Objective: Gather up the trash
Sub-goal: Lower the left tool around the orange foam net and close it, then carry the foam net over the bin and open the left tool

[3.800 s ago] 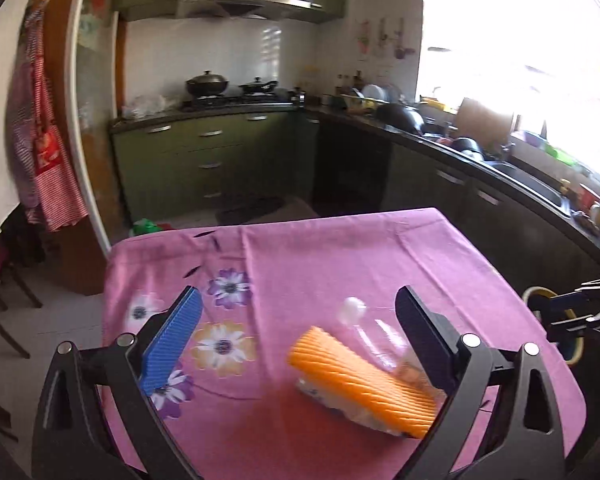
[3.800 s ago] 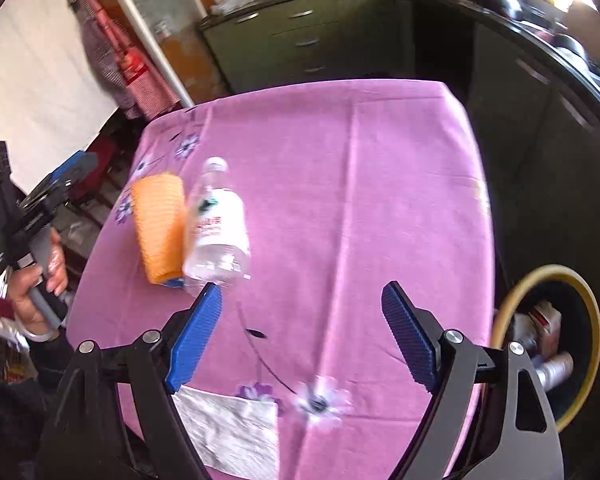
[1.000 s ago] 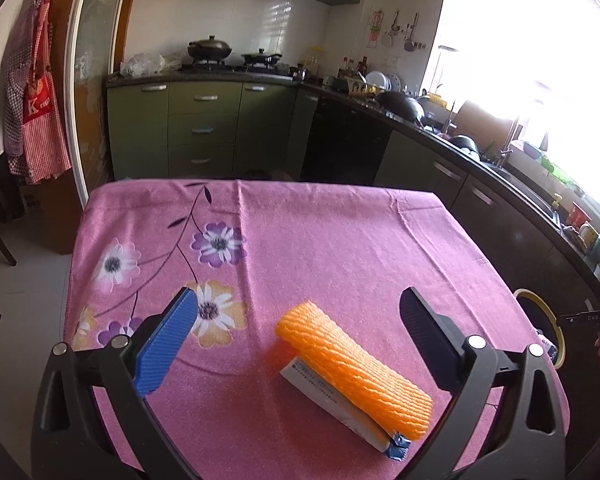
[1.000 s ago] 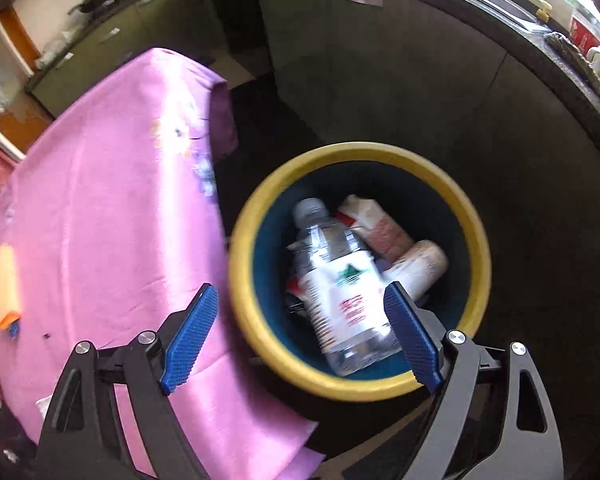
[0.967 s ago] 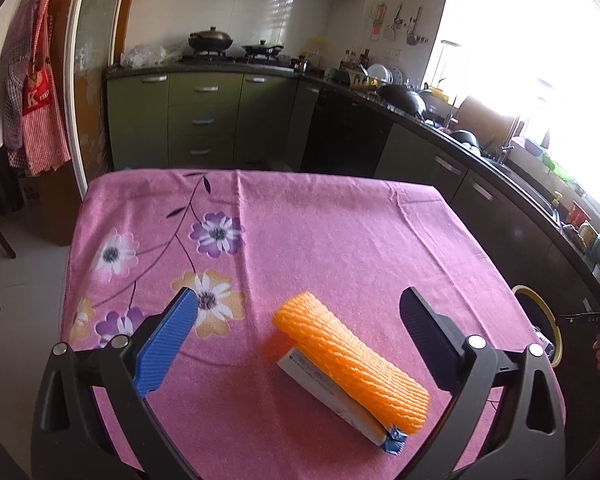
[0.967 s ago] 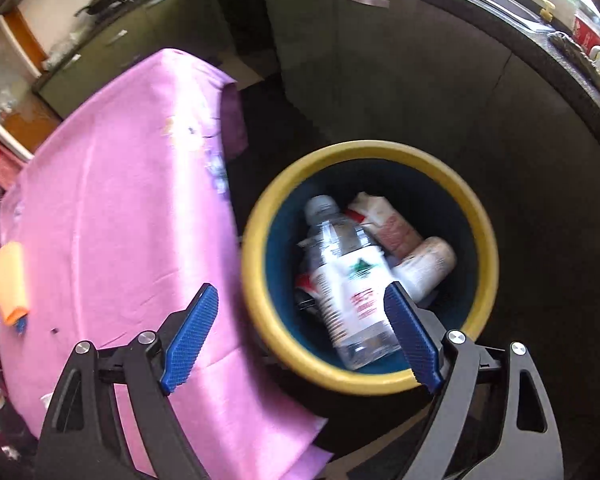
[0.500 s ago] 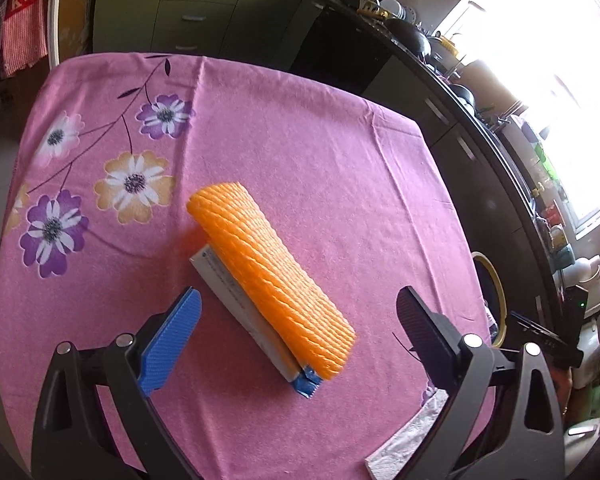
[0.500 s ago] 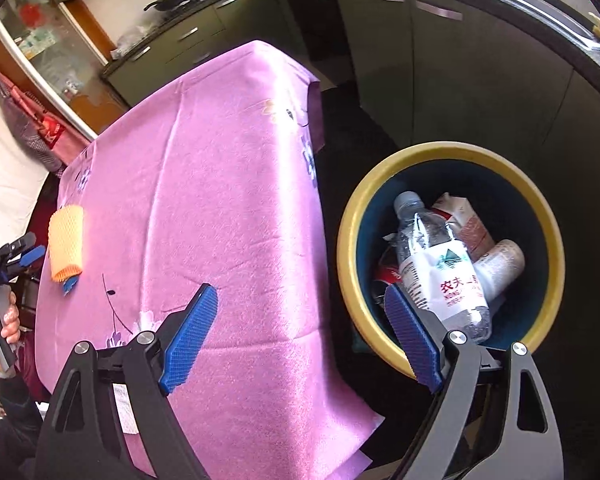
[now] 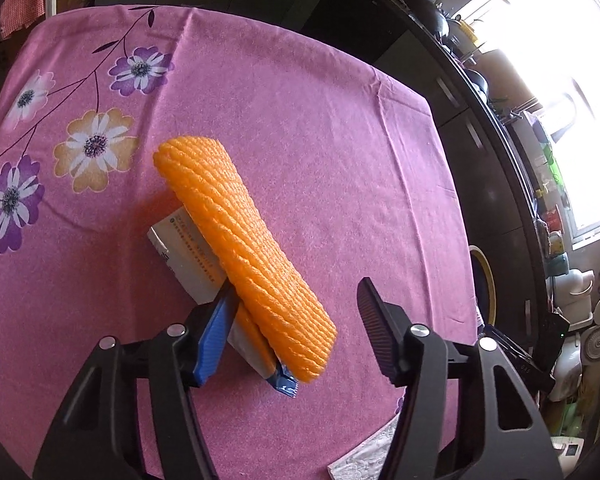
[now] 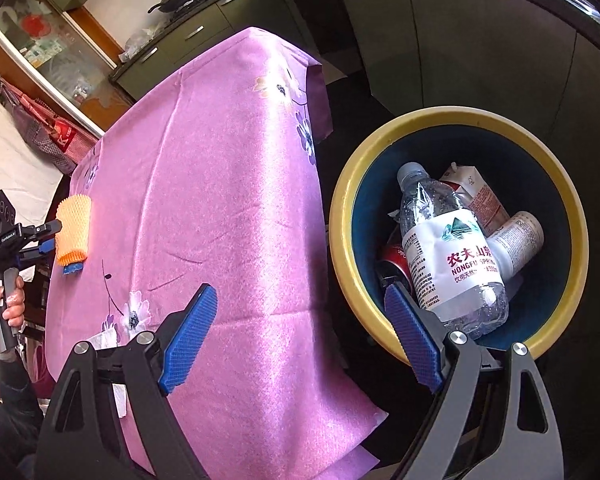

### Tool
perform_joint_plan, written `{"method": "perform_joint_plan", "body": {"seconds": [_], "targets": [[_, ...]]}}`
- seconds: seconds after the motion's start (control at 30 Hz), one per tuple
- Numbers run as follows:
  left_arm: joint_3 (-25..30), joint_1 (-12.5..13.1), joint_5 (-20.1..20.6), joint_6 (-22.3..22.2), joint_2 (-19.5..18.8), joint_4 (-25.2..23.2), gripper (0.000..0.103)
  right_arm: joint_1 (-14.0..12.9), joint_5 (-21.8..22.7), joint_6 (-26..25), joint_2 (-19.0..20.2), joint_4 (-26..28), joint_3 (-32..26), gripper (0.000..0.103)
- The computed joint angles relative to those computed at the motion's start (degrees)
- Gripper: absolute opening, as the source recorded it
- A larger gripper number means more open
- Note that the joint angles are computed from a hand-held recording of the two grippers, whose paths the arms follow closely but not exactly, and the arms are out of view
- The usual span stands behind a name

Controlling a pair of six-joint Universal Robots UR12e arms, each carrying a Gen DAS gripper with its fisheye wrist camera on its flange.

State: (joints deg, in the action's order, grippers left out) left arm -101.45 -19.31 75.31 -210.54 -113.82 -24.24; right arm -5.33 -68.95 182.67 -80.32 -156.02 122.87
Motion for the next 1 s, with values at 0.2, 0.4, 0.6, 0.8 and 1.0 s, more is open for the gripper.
{"method": "perform_joint_plan", "body": {"seconds": [0.2, 0.4, 0.6, 0.8, 1.0], "targets": [[4.3, -0.7, 1.7, 3.4, -1.9, -6.6, 0.031, 0.0, 0.6, 0.0, 0.3, -0.1, 0.1, 0.085], [6.5, -1.4, 3.6, 7.3, -2.7, -9.8, 0.012, 0.2, 0.9, -0.1, 0.4, -0.1, 0.0, 0.085], [5.7, -2.7, 5.8, 12.2, -0.9, -7.1, 0.011, 0.3, 0.7, -0.1, 0.4, -0.2, 0.1, 0.085], [4.5, -4.1, 5.7, 16.5, 1.4, -4.7, 0.011, 0.3, 0.8, 0.0, 0.3, -0.5, 0.3, 0.085], [5.8, -6.6, 4.2, 22.3, 2.0, -4.9, 0.011, -0.5, -0.7, 1.1, -1.5, -2.6, 1.9, 0.085]]}}
